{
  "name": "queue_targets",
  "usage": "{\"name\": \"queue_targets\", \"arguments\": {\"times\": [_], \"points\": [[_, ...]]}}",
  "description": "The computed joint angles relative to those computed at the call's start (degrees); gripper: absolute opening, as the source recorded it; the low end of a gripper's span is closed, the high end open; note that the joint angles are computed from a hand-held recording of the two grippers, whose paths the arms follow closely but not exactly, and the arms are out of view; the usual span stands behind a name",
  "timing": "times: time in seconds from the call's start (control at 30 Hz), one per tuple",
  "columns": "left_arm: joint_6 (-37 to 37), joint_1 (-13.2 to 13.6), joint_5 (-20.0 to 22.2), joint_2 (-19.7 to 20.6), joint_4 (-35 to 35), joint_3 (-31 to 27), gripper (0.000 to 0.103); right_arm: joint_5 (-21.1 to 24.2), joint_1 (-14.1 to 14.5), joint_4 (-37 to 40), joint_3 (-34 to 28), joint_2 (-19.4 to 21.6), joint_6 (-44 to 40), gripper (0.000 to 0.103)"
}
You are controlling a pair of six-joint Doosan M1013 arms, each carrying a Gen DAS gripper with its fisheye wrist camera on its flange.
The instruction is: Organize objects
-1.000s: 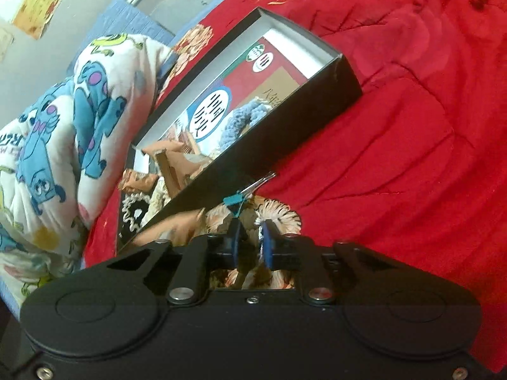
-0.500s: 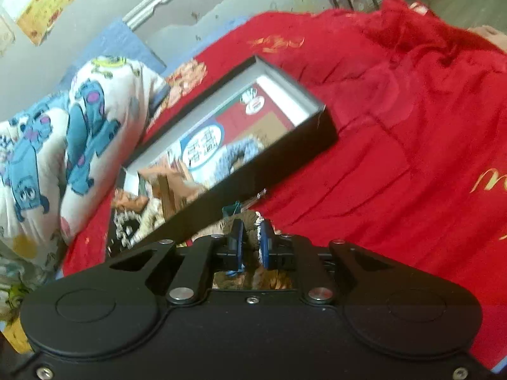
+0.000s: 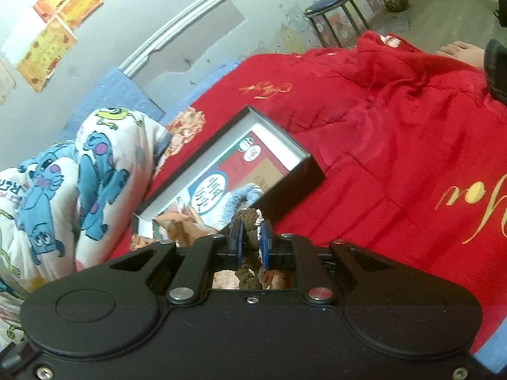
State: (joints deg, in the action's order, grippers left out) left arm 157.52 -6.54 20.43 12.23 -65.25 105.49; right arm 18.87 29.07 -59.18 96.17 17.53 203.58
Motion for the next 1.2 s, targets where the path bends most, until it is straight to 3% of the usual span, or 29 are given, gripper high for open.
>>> {"name": "queue_targets", "arguments": {"times": [0.17,0.37,0.6,0.73,0.97,1.2], "points": [[2.79,0.03,0.65,-0.11,-2.59,-0.02,0.027,-1.25,-0.12,-2.69,0.30,-0.29,2.30,0.012],[6.27,0.25,0.95,-0.47,-6.58,0.24,0.027,-3.21,-0.74,-0.19,0.36,-0.05,1.97,0.012],[10.02,0.51,0.70,-0.84,-10.82,0.42,0.027,-4.74,-0.97,-6.96,0.33,0.59,9.90,0.012],[8.74,0.70,0.80,-0.69,-10.22,0.29,0.027,-2.94,-0.74,0.96,-0.78,1.25,1.40,0.012],[7.24,1.07,1.49,-0.45,-9.79,-0.17,0.028,-4.08,-0.84,-4.73,-0.47,1.20,7.64,0.012],[9.39,1.57,2.54,-0.55,-12.51,-0.16,0.028,-4.58,-0.72,-2.47,-1.05,1.61,5.18,0.012]]}}
